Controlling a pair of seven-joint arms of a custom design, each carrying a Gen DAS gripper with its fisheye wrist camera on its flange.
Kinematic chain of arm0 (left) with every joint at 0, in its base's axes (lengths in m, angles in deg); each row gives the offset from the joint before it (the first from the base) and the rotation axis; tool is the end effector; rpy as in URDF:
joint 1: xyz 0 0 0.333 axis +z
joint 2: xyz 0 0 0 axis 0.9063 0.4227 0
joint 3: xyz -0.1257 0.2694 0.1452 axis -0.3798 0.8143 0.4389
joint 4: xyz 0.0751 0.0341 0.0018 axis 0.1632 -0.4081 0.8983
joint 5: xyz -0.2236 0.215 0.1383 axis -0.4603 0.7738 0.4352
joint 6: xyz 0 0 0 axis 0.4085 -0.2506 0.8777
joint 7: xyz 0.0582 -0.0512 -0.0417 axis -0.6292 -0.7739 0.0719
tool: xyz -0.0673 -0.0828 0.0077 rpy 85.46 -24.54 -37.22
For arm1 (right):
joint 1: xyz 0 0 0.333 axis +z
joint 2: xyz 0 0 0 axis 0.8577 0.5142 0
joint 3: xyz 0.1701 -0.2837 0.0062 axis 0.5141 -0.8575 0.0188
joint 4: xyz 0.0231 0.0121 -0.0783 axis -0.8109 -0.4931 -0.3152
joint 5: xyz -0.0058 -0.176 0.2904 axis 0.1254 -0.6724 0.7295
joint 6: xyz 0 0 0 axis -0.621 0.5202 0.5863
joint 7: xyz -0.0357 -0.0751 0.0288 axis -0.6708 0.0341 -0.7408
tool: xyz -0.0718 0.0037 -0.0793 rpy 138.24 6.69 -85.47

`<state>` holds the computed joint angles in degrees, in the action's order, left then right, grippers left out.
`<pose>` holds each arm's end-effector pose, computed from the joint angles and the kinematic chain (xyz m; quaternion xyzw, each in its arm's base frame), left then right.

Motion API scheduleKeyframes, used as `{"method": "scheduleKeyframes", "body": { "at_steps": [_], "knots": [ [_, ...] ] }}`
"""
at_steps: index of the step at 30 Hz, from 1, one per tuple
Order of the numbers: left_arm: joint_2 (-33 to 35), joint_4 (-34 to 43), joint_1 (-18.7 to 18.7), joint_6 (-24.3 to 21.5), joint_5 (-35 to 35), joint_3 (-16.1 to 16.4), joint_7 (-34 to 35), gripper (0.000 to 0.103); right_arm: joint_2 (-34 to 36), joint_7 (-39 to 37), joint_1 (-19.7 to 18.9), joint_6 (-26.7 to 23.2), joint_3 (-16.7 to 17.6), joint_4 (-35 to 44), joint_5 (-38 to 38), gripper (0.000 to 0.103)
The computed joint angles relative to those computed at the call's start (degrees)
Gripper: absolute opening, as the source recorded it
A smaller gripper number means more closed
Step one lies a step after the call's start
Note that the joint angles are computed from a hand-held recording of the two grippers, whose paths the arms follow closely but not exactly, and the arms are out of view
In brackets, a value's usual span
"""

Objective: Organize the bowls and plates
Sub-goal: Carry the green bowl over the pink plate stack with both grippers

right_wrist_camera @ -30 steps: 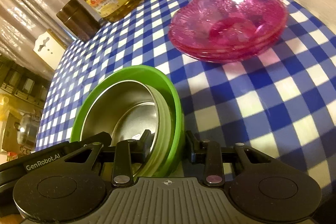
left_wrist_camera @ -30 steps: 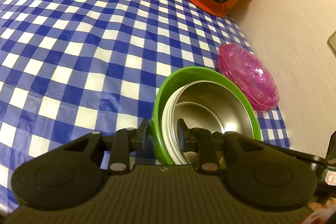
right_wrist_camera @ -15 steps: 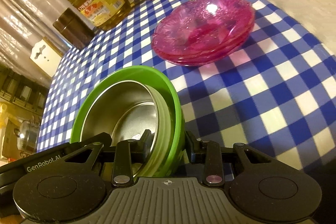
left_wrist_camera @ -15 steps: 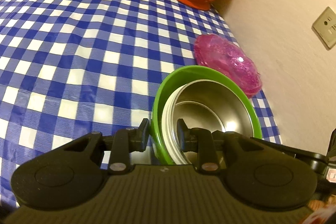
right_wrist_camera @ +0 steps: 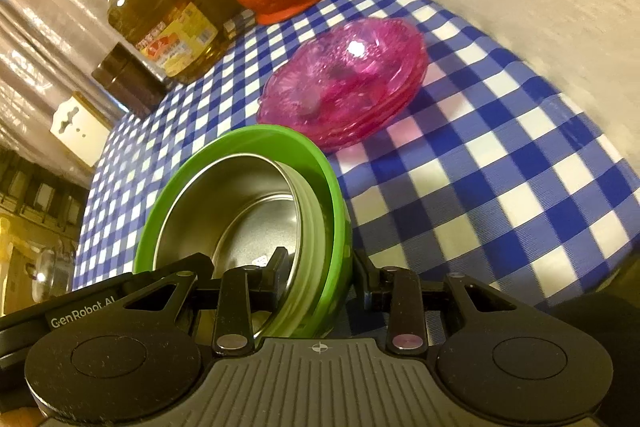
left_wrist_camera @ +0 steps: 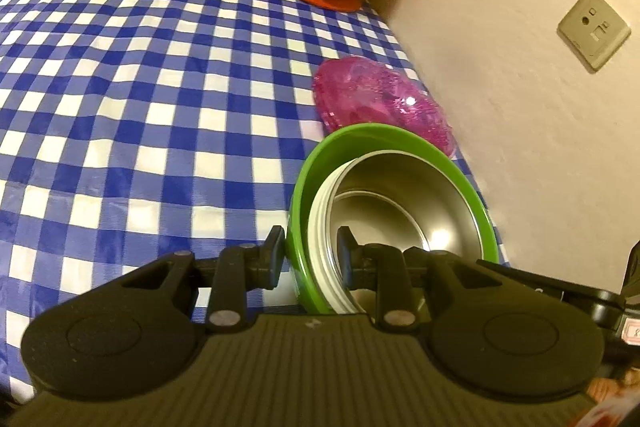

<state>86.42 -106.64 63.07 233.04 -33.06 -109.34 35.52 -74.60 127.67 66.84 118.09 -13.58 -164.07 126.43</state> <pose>0.6186 -0.2074 0.4660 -0.6430 0.6868 -0.3364 0.0403 0.5904 0.0862 0.4474 -0.5159 0.7775 -0.0504 0.3561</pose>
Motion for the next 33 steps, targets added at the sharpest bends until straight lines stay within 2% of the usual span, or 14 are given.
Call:
{"method": "scheduleKeyframes", "body": {
  "at_steps": [19,33],
  "knots": [
    [2.05,6.15,-2.26,-3.19,1.67,-0.40,-0.38,0.024,-3.54,1.12,-0.86,-0.31,-1.93,-1.91,-0.27,0.034],
    [5.49,12.85,-3.92,-5.77,2.45,-0.41,-0.44,0.025,-3.72,3.53,-1.99,-1.45,-3.25,-0.29,-2.79,0.034]
  ]
}}
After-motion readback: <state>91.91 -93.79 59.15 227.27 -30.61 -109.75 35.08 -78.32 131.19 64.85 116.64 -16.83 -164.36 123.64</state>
